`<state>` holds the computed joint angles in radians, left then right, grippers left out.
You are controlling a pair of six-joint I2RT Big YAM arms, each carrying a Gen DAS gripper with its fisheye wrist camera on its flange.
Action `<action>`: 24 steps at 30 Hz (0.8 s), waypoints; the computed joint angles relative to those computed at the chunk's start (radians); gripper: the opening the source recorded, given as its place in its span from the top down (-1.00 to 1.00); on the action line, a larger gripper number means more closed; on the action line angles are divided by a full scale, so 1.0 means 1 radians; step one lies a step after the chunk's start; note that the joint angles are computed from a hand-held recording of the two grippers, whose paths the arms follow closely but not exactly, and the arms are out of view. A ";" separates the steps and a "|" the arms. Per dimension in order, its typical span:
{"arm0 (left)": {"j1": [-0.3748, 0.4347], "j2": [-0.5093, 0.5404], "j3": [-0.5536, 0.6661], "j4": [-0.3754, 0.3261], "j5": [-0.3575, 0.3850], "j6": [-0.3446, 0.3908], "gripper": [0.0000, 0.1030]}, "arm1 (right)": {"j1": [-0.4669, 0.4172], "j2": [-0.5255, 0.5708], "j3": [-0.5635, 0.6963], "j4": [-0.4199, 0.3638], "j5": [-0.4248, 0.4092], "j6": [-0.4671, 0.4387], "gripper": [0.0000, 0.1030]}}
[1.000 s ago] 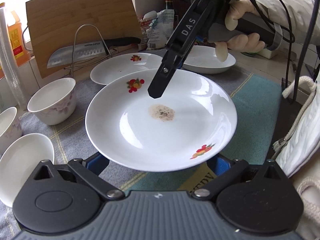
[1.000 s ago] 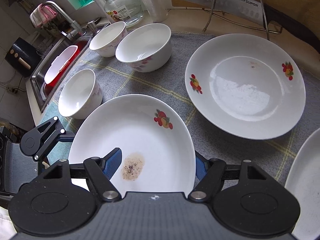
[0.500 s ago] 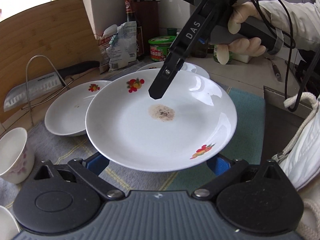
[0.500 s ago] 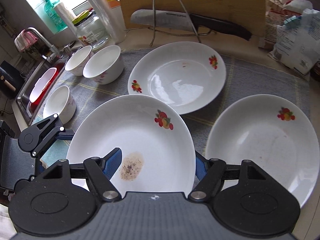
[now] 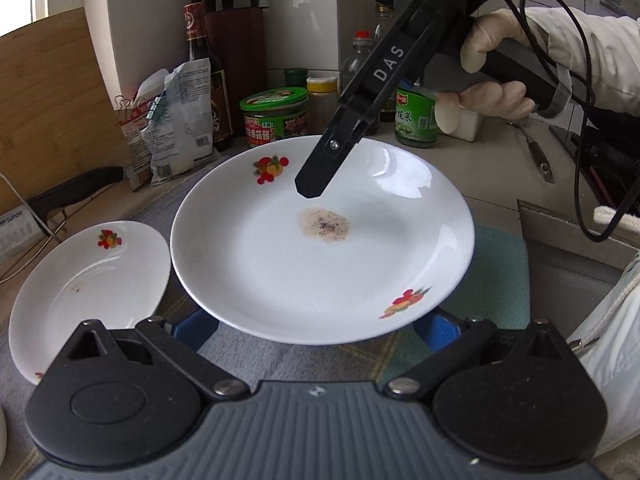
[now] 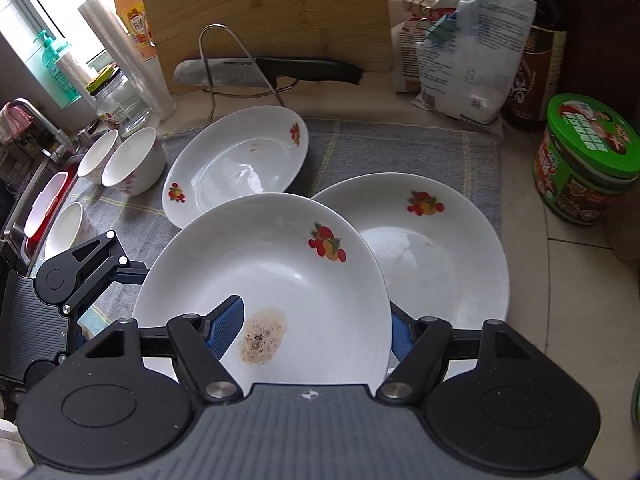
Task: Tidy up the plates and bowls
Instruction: 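Lower the stained plate onto the other white plate with the right gripper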
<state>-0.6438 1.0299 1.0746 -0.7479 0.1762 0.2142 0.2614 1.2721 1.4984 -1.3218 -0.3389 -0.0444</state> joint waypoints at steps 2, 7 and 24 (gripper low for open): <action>-0.010 0.021 0.010 0.010 -0.004 -0.002 -0.98 | -0.023 -0.001 -0.004 0.003 -0.006 -0.009 -0.52; -0.026 0.066 0.036 0.020 -0.017 -0.010 -0.98 | -0.065 0.012 -0.002 0.006 -0.015 -0.030 -0.52; -0.041 0.136 0.100 -0.020 -0.067 -0.060 -0.98 | -0.102 0.075 0.009 0.014 -0.040 -0.069 -0.52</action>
